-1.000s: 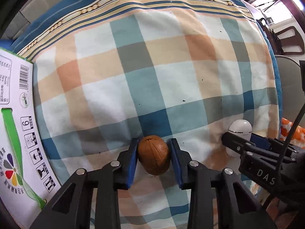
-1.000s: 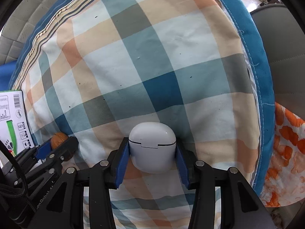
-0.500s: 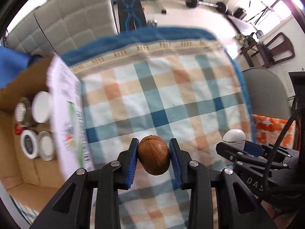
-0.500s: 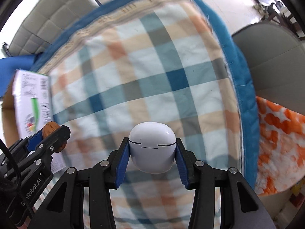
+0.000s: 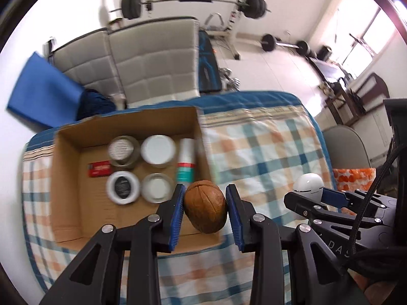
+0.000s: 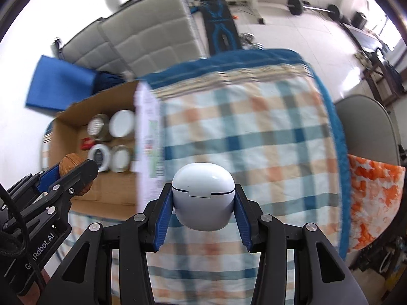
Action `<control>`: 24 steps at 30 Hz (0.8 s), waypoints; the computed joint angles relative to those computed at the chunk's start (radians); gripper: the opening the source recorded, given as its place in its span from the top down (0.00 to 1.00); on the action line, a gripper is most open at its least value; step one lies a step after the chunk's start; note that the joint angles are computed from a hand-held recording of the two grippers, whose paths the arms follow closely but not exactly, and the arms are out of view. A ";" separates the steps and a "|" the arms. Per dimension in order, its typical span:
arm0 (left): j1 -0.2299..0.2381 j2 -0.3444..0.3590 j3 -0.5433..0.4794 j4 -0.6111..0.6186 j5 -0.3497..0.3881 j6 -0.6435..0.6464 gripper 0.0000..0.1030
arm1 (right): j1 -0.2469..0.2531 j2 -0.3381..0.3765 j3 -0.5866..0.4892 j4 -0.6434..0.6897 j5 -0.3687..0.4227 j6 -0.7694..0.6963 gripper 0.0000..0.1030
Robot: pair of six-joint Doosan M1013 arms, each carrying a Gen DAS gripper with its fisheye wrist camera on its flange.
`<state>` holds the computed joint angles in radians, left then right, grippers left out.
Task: Organize rigid objects
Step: 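Carry the walnut and earbud case into the box and release both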
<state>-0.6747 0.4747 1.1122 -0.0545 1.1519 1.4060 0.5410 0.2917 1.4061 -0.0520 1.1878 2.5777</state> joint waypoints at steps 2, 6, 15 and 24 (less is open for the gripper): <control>0.026 -0.020 0.020 0.010 -0.007 -0.006 0.71 | 0.020 0.028 -0.048 -0.001 0.001 -0.007 0.53; 0.071 -0.044 0.053 0.022 -0.019 -0.015 0.71 | 0.048 0.096 -0.147 0.027 -0.003 -0.035 0.53; 0.168 0.007 0.076 0.016 0.045 -0.010 0.71 | 0.077 0.278 -0.351 0.085 0.084 -0.099 0.53; 0.230 0.147 0.025 -0.073 0.159 0.019 0.71 | 0.060 0.404 -0.392 0.194 0.138 -0.097 0.53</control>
<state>-0.4451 0.6221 1.1375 -0.1275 1.3110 1.4250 0.6013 0.6955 1.0142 0.1419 1.3262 2.4806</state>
